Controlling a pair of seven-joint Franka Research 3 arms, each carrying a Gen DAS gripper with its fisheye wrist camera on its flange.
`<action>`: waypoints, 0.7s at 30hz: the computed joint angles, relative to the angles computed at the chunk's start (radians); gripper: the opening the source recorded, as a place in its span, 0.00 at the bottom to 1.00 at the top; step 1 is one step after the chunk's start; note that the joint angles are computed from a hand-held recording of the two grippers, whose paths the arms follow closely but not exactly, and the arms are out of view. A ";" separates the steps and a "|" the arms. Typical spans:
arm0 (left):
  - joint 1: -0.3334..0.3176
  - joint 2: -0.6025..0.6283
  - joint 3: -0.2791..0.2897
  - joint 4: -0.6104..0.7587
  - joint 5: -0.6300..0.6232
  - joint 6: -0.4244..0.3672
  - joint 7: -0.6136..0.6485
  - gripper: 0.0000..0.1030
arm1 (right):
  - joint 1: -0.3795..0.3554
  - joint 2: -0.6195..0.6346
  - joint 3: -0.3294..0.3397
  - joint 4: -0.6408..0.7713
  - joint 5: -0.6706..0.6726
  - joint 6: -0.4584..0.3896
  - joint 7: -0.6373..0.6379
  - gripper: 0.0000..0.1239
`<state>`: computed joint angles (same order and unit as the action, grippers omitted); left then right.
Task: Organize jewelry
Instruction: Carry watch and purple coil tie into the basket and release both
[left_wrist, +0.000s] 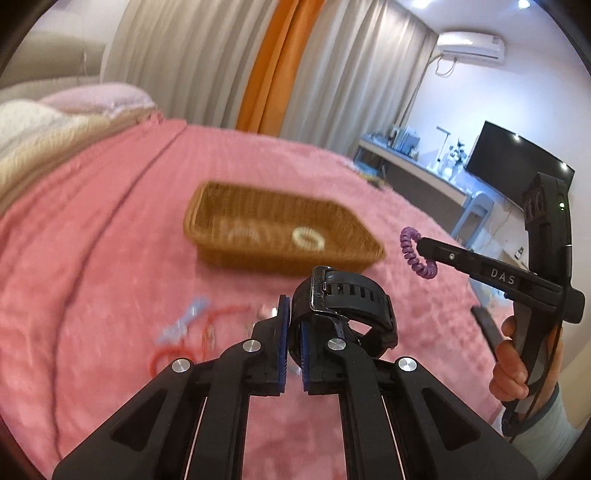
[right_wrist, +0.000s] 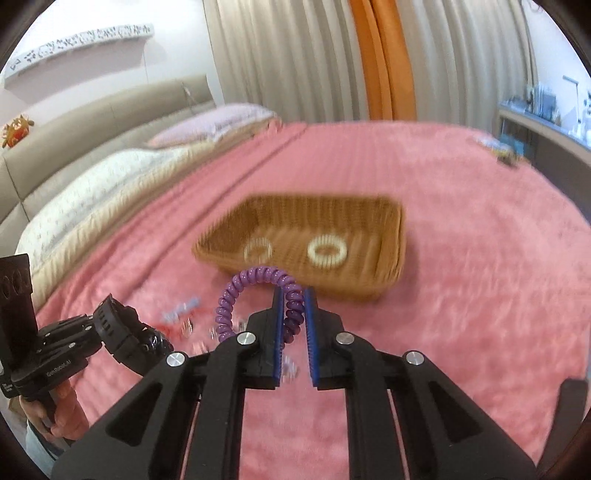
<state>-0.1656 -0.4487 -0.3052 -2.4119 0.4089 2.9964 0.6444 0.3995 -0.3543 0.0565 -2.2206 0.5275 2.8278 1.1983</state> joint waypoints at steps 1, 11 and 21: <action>0.011 0.009 -0.003 0.023 0.008 -0.002 0.003 0.03 | -0.003 0.006 0.000 0.016 -0.004 0.005 0.002 0.07; 0.123 0.214 -0.041 0.329 0.177 -0.057 -0.037 0.03 | -0.082 0.227 0.045 0.291 -0.174 -0.008 0.167 0.07; 0.034 0.474 0.050 0.580 0.257 -0.196 -0.057 0.03 | -0.068 0.507 0.024 0.578 -0.361 -0.138 0.337 0.07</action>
